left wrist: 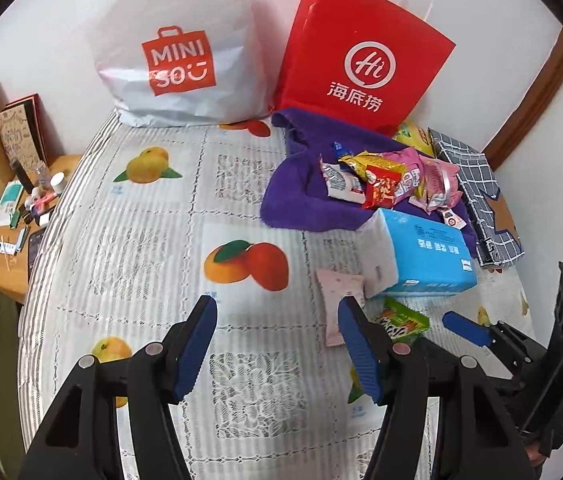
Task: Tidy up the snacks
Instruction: 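Move both grippers back from the towel toward the remaining snacks, then grasp the green snack bag with the right gripper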
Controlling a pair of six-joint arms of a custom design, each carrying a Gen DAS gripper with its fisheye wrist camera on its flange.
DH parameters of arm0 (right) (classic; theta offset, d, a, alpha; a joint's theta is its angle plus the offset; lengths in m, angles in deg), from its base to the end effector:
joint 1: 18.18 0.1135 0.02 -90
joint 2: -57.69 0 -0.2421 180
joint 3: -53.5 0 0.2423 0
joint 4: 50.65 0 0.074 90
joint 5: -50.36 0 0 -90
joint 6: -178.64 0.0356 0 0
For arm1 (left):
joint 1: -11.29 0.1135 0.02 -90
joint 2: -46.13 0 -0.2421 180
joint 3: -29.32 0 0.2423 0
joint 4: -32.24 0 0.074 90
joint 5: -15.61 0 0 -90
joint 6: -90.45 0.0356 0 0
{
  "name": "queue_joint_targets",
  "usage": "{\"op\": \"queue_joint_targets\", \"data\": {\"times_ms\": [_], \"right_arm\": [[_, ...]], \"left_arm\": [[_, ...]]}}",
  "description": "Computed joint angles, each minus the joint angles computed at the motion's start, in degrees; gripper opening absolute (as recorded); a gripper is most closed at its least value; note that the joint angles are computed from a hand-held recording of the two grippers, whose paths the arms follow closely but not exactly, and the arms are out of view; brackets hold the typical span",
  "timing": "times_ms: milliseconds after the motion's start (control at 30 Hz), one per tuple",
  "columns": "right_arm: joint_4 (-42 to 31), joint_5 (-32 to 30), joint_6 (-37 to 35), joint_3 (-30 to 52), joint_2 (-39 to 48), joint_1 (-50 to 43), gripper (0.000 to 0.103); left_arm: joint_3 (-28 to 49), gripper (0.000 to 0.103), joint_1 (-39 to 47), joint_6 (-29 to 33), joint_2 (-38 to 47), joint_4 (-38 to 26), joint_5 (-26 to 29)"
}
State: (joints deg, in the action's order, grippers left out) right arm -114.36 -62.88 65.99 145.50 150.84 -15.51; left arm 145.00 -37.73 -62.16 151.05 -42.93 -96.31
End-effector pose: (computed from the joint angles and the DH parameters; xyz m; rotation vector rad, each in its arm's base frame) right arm 0.3199 0.0290 0.2538 -0.6891 2.5213 0.4278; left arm 0.2504 -0.2680 0.2961 -0.4168 2.5413 -0.2034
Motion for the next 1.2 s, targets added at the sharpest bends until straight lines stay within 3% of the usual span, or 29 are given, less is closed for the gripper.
{"op": "queue_joint_targets", "data": {"times_ms": [400,467,500,1067,1200], "right_arm": [[3.1,2.9,2.0,-1.4,6.2,3.9,0.058],[3.3,2.8,1.9,-1.4,6.9,4.1,0.053],[2.9,2.4,1.9,-1.1,7.2,4.1,0.045],[-0.5,-1.3,-7.9,0.8,3.2,-12.2,0.043],[-1.2,-2.1,-8.7,2.5,4.5,-16.5,0.043]], "left_arm": [[-7.4,0.061,1.9,-0.5,-1.8,3.9,2.9],[-7.4,0.061,2.1,-0.4,-1.2,4.5,3.5],[-7.1,0.061,2.2,-0.3,-0.7,4.8,3.8],[9.7,0.06,2.4,4.9,18.4,8.2,13.3],[15.2,0.06,2.1,5.8,22.4,6.4,12.8]]}}
